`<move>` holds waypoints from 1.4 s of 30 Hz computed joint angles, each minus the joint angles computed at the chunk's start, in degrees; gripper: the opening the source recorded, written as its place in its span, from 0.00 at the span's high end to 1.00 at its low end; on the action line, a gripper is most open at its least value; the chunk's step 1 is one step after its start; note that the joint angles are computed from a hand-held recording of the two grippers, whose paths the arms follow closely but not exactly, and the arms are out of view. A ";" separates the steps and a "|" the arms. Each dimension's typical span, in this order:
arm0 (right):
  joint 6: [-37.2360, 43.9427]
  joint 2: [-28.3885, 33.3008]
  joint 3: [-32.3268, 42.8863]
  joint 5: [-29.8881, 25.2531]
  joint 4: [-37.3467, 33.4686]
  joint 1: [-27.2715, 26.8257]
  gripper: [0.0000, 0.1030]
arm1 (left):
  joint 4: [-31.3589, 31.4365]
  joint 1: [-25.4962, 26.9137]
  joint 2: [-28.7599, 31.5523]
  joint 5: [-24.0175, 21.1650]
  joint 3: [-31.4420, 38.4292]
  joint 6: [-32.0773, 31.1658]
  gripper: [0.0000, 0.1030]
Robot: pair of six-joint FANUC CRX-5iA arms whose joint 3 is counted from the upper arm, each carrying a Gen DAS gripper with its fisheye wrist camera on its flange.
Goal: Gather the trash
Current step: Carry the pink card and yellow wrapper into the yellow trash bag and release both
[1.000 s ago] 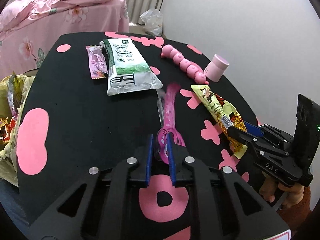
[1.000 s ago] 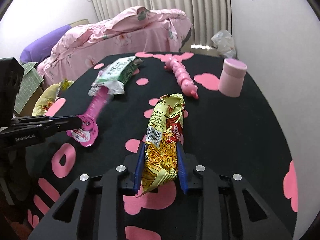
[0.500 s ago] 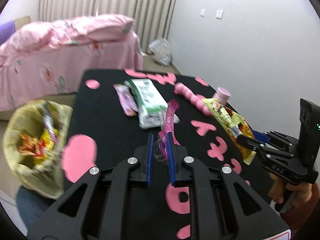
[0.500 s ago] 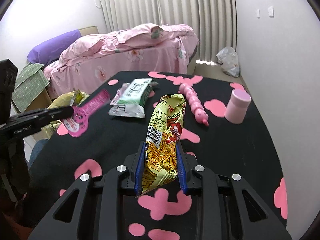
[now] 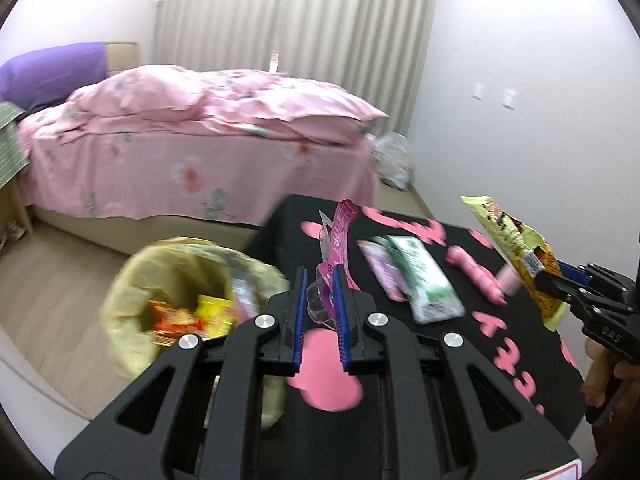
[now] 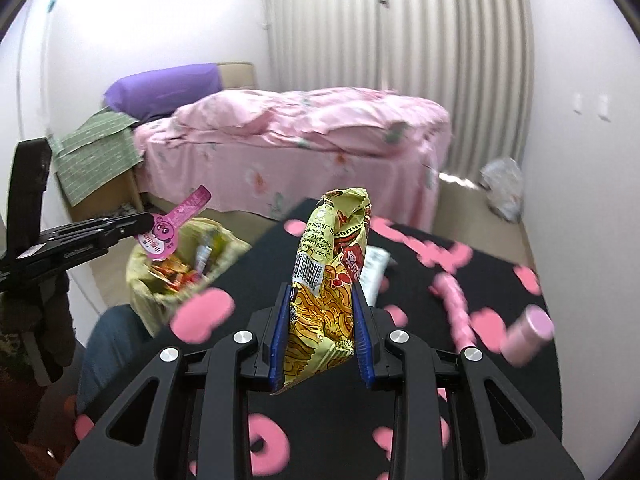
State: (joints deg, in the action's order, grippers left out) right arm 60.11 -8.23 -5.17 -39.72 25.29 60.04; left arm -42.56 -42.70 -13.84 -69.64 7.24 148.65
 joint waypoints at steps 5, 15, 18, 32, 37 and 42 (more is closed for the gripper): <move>6.44 6.09 7.22 -0.15 -3.67 1.60 0.73 | -1.18 3.19 -4.70 -2.45 -3.71 3.05 0.88; 25.04 20.30 26.00 -7.19 -20.84 1.88 0.73 | 6.27 14.50 -10.20 -0.10 -12.25 4.60 0.88; 28.67 26.37 34.40 -12.19 -27.59 0.64 0.73 | 7.21 16.15 -9.60 0.15 -13.13 4.39 0.88; 28.79 59.44 81.50 -43.74 -37.41 -0.79 0.73 | 12.56 24.12 -8.61 2.72 -17.69 4.42 0.88; 29.95 57.41 78.25 -42.86 -37.17 -0.70 0.73 | 15.02 26.30 -8.53 4.66 -19.17 3.17 0.88; 31.20 49.31 64.07 -33.44 -34.50 -0.41 0.73 | 18.73 28.99 -9.74 8.50 -21.31 1.05 0.88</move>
State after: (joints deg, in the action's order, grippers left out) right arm 91.32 41.07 58.91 -73.16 -9.21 59.64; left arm -23.83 -13.70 -23.58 -61.14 -14.08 149.70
